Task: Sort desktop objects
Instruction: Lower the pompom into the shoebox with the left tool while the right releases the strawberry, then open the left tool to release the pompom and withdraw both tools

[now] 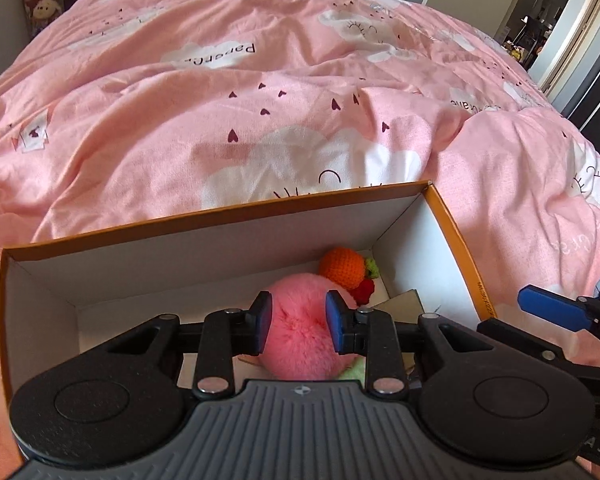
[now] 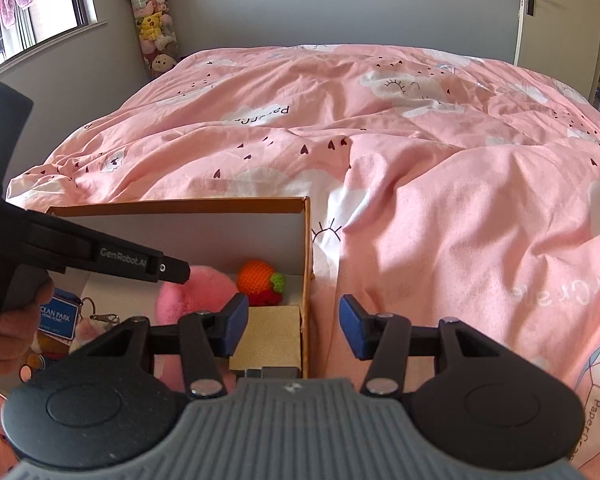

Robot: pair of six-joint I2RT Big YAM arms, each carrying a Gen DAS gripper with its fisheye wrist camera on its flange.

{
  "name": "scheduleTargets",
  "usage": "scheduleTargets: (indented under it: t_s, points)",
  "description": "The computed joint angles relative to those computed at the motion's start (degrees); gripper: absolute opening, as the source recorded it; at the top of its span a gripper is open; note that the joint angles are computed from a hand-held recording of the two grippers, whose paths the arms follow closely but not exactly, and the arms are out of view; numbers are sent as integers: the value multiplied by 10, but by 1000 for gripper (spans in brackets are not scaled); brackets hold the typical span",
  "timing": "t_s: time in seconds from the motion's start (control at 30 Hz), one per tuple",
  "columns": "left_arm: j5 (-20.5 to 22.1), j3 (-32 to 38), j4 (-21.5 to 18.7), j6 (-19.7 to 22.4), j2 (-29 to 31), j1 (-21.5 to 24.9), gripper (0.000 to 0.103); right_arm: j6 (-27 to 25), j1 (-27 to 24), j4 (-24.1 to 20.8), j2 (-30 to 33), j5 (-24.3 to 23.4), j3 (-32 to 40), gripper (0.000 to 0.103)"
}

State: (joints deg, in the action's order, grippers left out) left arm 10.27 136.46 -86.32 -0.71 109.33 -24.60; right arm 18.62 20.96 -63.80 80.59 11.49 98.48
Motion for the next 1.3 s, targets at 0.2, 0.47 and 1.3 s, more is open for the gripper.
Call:
scheduleTargets:
  t_s: [0.2, 0.47, 1.3]
  points:
    - [-8, -81, 46, 33, -81, 0, 33, 10, 23, -9, -20, 11, -7, 54]
    - [6, -186, 93, 41, -185, 14, 35, 23, 58, -20, -41, 30, -14, 55]
    - [41, -452, 112, 78, -399, 72, 50, 68, 181, -63, -104, 53, -93, 55]
